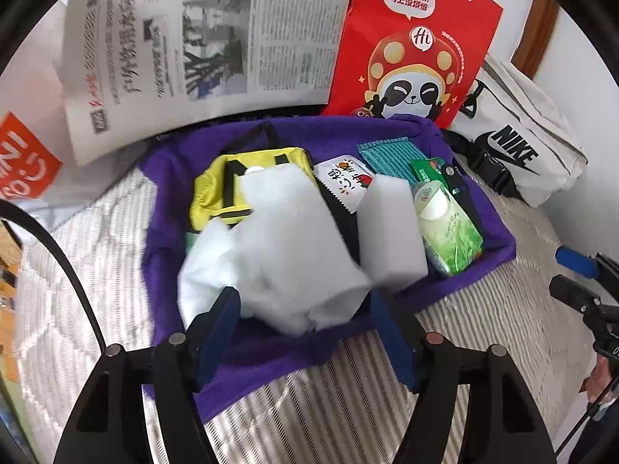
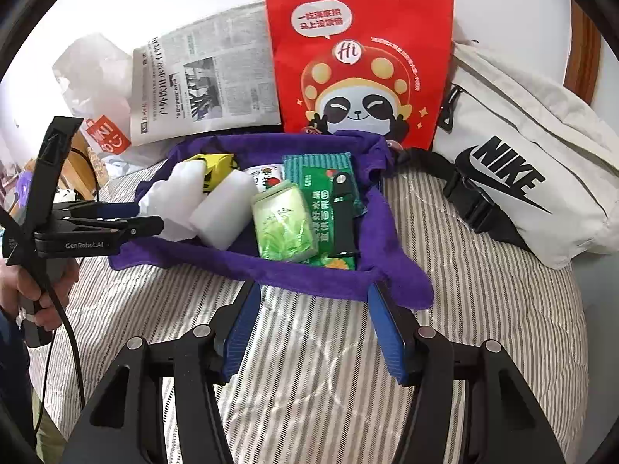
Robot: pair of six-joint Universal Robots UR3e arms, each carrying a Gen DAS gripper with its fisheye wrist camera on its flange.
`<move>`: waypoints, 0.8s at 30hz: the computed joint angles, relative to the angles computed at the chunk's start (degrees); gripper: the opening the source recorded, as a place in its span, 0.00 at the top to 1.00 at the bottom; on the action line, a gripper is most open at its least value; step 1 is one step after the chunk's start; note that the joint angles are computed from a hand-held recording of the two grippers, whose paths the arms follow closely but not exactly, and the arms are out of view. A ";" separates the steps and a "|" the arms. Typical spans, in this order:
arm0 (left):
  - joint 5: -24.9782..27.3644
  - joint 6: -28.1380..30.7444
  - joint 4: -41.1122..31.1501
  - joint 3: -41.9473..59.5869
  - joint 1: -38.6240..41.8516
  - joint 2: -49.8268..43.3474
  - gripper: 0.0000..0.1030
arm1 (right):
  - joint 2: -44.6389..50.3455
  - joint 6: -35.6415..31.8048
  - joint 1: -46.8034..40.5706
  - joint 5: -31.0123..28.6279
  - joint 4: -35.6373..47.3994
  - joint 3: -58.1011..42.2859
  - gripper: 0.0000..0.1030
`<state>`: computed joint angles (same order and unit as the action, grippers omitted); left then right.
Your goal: Organize soft objects
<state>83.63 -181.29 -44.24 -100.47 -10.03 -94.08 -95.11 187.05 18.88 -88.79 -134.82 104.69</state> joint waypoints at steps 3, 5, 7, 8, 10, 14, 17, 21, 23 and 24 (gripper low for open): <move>2.09 0.03 -1.45 -1.61 -0.12 3.30 0.32 | 0.24 1.66 1.86 -1.64 2.27 -1.95 0.44; 3.42 -0.26 -2.16 -3.41 -0.19 6.24 0.31 | 0.04 2.94 2.93 -2.53 3.89 -3.17 0.44; 4.99 -1.09 -2.61 -5.35 -0.43 9.37 0.28 | -0.22 4.26 4.14 -3.46 5.70 -4.56 0.43; 5.24 -1.63 -3.03 -6.37 -0.41 11.12 0.23 | -0.13 5.13 4.94 -4.38 6.96 -5.59 0.43; 5.48 -2.93 -4.09 -7.74 -0.50 13.97 0.22 | 0.12 6.78 6.45 -6.09 9.57 -7.70 0.35; 7.61 -7.01 -7.20 -8.35 -2.56 18.93 0.17 | 0.83 9.83 9.77 -9.69 14.06 -11.92 0.26; 8.91 -9.63 -10.24 -7.24 -4.80 21.81 0.13 | 0.33 11.66 11.66 -11.03 16.67 -13.99 0.19; 12.29 -13.42 -13.56 -4.04 -9.57 23.25 0.11 | -0.32 13.84 14.16 -13.33 19.90 -16.39 0.09; 14.12 -15.56 -15.04 -2.43 -11.94 23.80 0.11 | -0.53 14.70 15.20 -14.16 21.62 -17.46 0.04; 15.30 -16.94 -16.22 -1.27 -13.29 23.79 0.11 | -0.50 14.97 15.59 -14.41 22.65 -18.08 0.01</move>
